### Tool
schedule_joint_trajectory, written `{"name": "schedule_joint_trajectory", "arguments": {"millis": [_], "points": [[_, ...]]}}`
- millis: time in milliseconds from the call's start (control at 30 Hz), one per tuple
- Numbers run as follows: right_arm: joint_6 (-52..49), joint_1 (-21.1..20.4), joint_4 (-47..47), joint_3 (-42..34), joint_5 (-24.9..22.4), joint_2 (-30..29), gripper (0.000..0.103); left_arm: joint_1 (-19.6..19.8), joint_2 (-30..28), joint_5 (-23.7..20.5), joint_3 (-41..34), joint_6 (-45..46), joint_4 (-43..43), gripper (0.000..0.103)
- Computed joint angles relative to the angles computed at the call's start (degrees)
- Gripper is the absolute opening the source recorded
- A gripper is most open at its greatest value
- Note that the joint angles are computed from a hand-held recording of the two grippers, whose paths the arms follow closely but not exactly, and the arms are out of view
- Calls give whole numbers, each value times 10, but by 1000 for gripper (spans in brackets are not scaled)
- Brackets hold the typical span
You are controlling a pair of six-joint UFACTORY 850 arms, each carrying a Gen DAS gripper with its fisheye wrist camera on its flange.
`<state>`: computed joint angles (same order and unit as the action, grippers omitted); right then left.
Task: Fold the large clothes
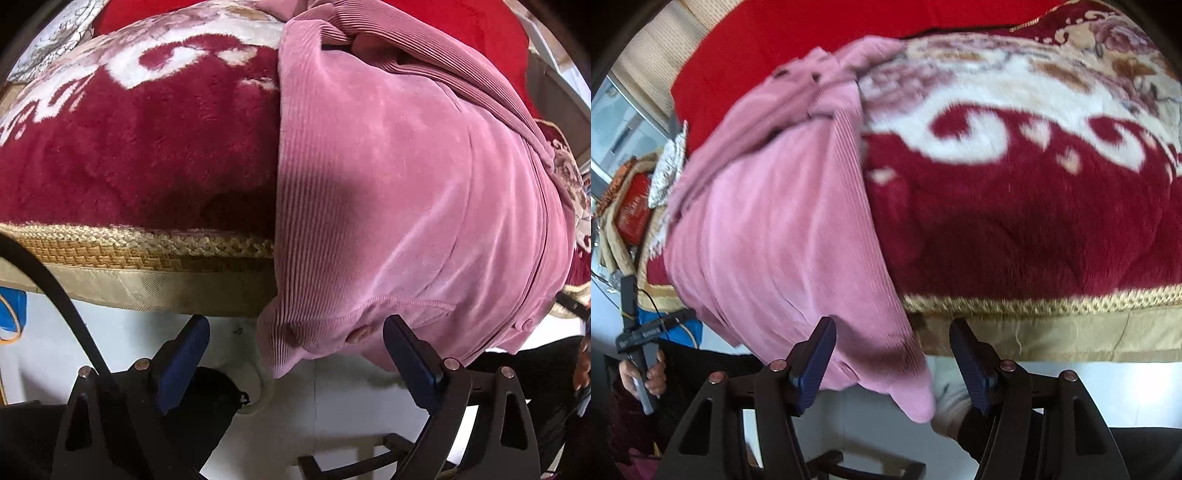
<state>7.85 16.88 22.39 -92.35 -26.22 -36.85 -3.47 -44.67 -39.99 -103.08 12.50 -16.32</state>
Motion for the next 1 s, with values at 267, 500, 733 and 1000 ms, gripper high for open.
{"name": "schedule_joint_trajectory", "arguments": {"millis": [267,500,733,1000], "points": [[13,13,-33,-56,-60,-56,71,10,-51,-32,-63,55,-53,58],[2,41,-94,-66,-45,-61,39,20,-67,-69,-82,86,-107,28],[12,28,-51,-86,-80,-79,70,20,-85,-92,-104,33,-74,69],[-9,49,-107,-100,-68,-78,14,11,-88,-89,-111,69,-82,11]]}}
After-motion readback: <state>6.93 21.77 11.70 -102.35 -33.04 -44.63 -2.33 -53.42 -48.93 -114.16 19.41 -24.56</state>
